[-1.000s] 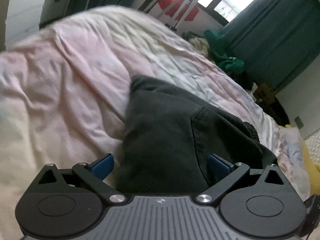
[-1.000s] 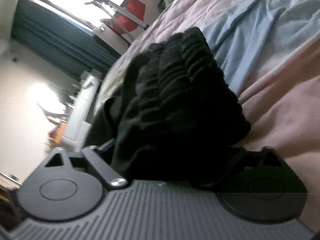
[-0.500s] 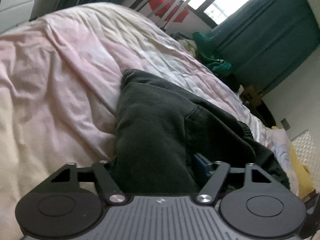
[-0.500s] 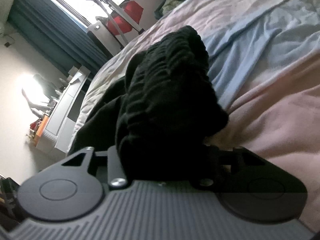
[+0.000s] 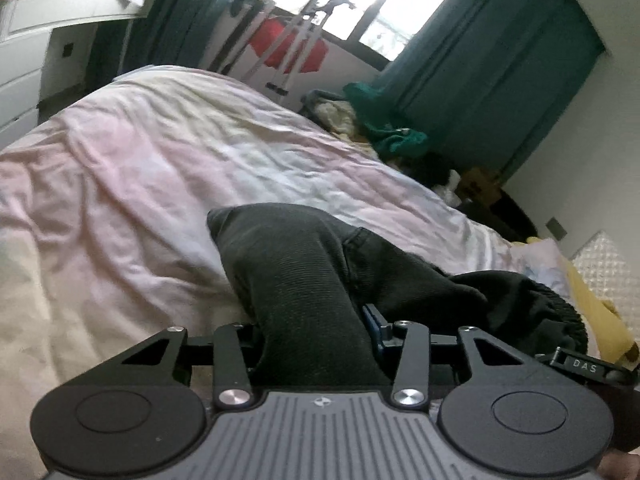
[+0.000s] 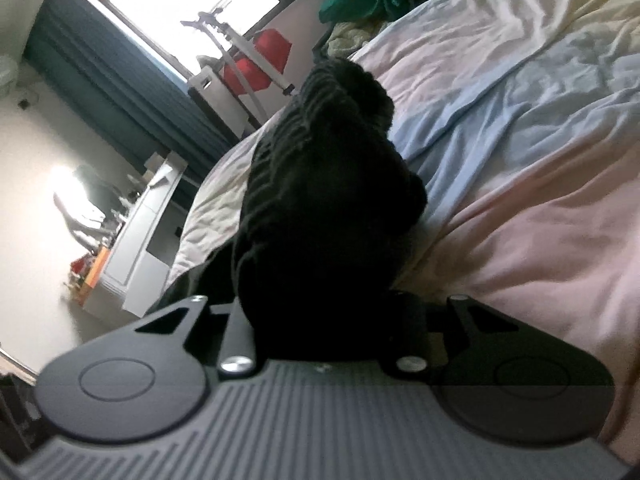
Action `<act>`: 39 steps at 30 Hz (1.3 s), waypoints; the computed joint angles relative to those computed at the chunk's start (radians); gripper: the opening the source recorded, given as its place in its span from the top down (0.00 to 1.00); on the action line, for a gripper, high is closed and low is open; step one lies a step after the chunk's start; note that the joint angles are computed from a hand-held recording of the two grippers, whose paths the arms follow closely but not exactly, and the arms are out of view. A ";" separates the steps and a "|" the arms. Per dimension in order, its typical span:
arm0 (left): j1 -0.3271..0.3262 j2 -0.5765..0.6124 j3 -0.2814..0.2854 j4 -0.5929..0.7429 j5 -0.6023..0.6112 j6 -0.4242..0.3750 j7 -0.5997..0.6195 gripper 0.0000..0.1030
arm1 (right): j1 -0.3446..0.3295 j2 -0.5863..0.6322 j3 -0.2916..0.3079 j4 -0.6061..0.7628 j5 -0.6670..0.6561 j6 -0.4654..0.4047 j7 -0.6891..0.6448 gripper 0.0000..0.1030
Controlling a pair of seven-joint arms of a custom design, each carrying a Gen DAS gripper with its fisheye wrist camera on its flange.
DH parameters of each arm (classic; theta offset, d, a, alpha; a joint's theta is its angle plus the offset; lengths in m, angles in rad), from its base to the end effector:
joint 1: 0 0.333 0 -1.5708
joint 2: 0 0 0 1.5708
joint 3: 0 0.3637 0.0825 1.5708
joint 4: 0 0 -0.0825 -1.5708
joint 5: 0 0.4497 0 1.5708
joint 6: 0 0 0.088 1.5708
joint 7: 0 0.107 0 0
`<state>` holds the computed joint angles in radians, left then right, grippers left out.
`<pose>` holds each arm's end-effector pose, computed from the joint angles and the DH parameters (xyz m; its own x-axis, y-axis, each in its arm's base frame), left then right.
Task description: Fold clothes
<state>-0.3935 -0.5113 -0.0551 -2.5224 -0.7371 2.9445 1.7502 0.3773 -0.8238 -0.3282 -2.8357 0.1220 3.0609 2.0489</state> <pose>0.4385 -0.1656 0.5660 -0.1906 -0.8603 0.4729 -0.6924 -0.2237 -0.6860 0.3775 -0.0009 0.5275 -0.1815 -0.7224 -0.6673 -0.5370 0.6412 -0.5481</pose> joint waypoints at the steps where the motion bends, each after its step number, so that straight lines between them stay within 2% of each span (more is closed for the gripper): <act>1: 0.003 0.009 -0.018 0.021 0.009 -0.007 -0.017 0.57 | -0.013 -0.027 -0.012 -0.001 -0.003 -0.019 -0.009 0.68; 6: -0.006 0.105 -0.116 0.165 0.068 0.001 -0.100 0.57 | -0.088 -0.116 -0.089 0.035 0.004 -0.097 -0.076 0.68; 10: -0.003 0.283 -0.211 0.369 0.171 0.012 -0.189 0.57 | -0.146 -0.123 -0.169 0.105 0.018 -0.127 -0.162 0.68; 11: 0.000 0.340 -0.235 0.433 0.209 0.009 -0.220 0.57 | -0.157 -0.114 -0.196 0.131 0.024 -0.130 -0.186 0.68; 14: -0.003 0.519 -0.296 0.635 0.432 0.001 -0.355 0.57 | -0.174 -0.066 -0.269 0.202 0.056 -0.117 -0.241 0.68; 16: -0.054 0.643 -0.286 0.778 0.578 -0.014 -0.439 0.57 | -0.162 -0.027 -0.330 0.244 0.082 -0.084 -0.280 0.68; 19: -0.149 0.832 -0.243 1.009 0.690 -0.056 -0.484 0.57 | -0.096 0.027 -0.442 0.296 0.121 -0.005 -0.339 0.68; 23: -0.226 1.068 -0.219 1.297 0.711 -0.131 -0.455 0.56 | 0.053 0.074 -0.619 0.337 0.133 0.135 -0.393 0.68; 27: -0.221 1.223 -0.249 1.413 0.647 -0.156 -0.361 0.56 | 0.181 0.109 -0.786 0.327 0.089 0.227 -0.389 0.67; 30: -0.207 1.275 -0.249 1.398 0.603 -0.215 -0.323 0.53 | 0.176 0.183 -0.824 0.308 0.090 0.146 -0.341 0.67; 31: -0.201 1.276 -0.243 1.372 0.601 -0.211 -0.303 0.47 | 0.179 0.209 -0.838 0.305 0.098 0.116 -0.331 0.67; 33: -0.176 1.271 -0.273 1.309 0.586 -0.126 -0.211 0.42 | 0.195 0.219 -0.859 0.284 0.106 0.138 -0.341 0.65; 34: -0.175 1.270 -0.273 1.304 0.576 -0.121 -0.199 0.41 | 0.205 0.222 -0.871 0.273 0.107 0.152 -0.344 0.64; 36: -0.218 1.267 -0.214 1.336 0.602 -0.175 -0.231 0.40 | 0.200 0.236 -0.864 0.280 0.115 0.143 -0.326 0.62; 38: -0.267 1.241 -0.147 1.344 0.659 -0.223 -0.283 0.36 | 0.174 0.247 -0.841 0.298 0.148 0.086 -0.279 0.54; 39: -0.282 1.225 -0.124 1.338 0.688 -0.244 -0.305 0.36 | 0.141 0.249 -0.812 0.300 0.171 0.052 -0.250 0.52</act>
<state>-0.6757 0.7140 -0.1794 -1.1840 -0.0492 2.7009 1.4448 0.5179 -0.5749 -1.1406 -2.5358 0.2931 3.1128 1.7994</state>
